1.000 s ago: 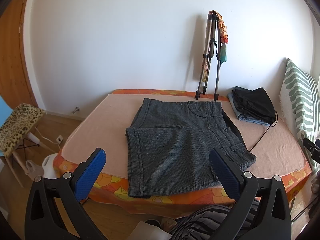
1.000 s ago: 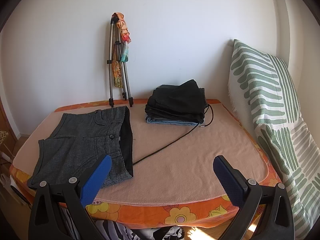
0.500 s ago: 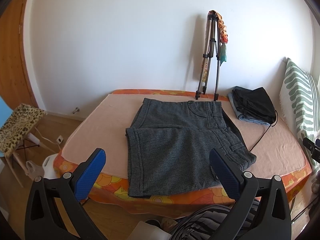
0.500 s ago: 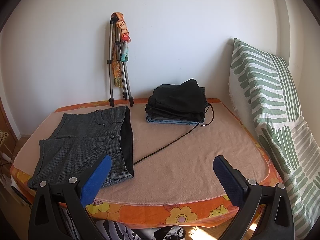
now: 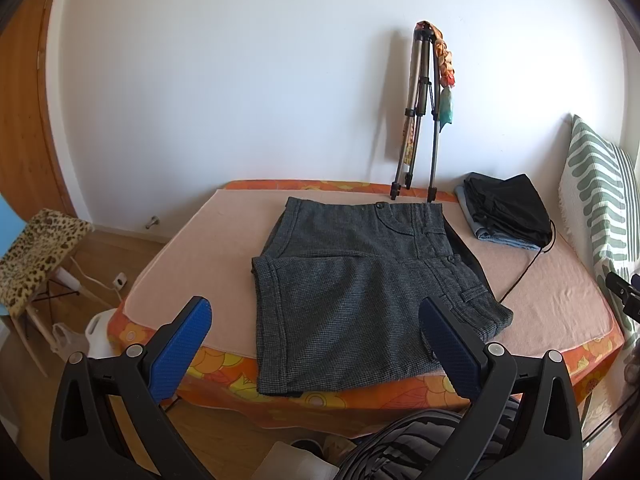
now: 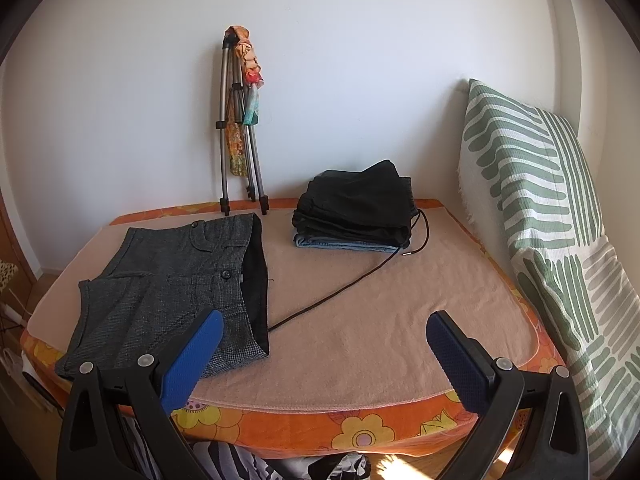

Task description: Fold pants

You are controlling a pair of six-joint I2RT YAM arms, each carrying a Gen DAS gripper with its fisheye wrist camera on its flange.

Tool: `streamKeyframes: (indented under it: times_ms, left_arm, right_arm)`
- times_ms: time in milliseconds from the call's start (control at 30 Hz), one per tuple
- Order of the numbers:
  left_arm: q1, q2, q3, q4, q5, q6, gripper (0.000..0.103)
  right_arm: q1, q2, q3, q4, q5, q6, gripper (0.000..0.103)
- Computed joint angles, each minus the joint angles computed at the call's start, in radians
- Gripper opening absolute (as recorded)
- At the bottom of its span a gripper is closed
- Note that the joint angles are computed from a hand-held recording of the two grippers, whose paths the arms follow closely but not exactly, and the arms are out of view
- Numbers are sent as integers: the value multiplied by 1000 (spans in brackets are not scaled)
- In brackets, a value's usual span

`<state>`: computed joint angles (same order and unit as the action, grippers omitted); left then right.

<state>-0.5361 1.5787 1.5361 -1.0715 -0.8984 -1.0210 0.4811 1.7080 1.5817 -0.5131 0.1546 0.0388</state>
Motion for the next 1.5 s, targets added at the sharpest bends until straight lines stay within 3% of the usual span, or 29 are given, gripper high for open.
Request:
streamKeyframes:
  times_ms: [767,933,1100,1300,1400,1500]
  left_arm:
    - [36,-24,-86,13,-3,21,103]
    - [50,-53,-152,73,-4,90,103]
    - [60,-101,-273,191,39,227,103]
    - [37,-90,-348,231,77,384,89]
    - [52,-111,-389,276,150,432,76]
    - [88,-141,-429,311,257,461,61]
  right_arm:
    - [17,27,39,-11,32,-24,103]
    - [11,29,34,3,13,-51,103]
    - [-17,27,9,39,-97,-133,97]
    - [-41,46,-30,70,-235,-372,87]
    - [-55,83,26,-23,-317,-499,74]
    - [-62,128,105,-121,-358,-595,71]
